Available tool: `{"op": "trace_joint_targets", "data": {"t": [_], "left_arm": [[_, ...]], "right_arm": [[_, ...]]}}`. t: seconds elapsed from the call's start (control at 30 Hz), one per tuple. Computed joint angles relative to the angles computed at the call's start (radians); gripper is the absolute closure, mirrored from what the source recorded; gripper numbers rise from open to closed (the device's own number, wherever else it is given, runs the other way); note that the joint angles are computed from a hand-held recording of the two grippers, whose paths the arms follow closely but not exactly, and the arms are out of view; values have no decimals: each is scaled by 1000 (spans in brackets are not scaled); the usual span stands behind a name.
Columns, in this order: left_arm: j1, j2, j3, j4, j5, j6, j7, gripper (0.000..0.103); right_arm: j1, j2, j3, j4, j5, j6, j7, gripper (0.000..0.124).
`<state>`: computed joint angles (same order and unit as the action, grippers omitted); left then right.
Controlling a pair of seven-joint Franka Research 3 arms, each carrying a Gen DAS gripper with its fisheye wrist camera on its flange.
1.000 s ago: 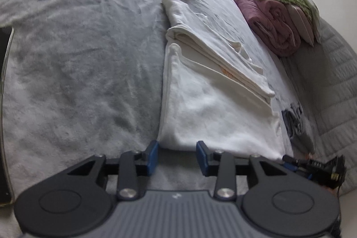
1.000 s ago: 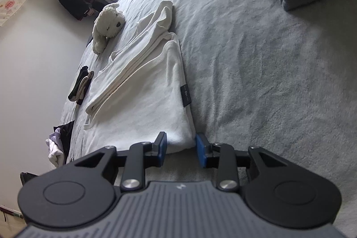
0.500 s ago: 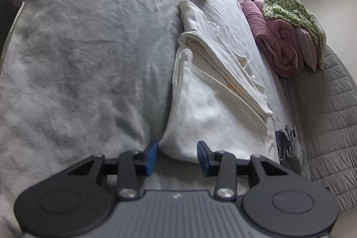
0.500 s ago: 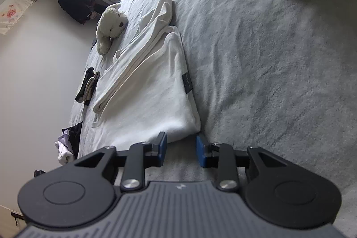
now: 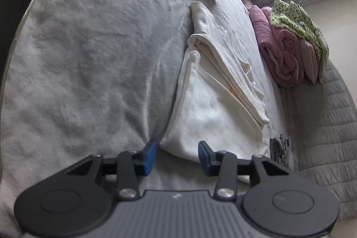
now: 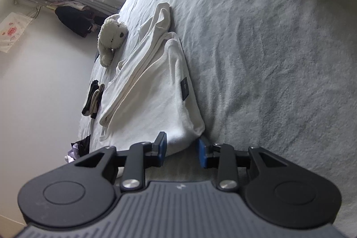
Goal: Fold clothes
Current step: 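Close the left gripper on the shirt side edge while the right gripper grasps it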
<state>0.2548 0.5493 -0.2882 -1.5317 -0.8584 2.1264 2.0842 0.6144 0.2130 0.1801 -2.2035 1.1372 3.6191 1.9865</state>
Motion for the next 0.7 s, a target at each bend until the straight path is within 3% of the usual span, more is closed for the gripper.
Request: {"op": "trace_joint_targets", "data": {"t": [0.3,0.7], "left_arm": [[-6,-26,-1,-40,-20,-19,-14,61],[-12,-11,-10,-57,-80,44,-11,66]], "right_arm": [[-6,13,3,-5,-44,24,64,91],[10,35,0,49,65,32,-47,91]]}}
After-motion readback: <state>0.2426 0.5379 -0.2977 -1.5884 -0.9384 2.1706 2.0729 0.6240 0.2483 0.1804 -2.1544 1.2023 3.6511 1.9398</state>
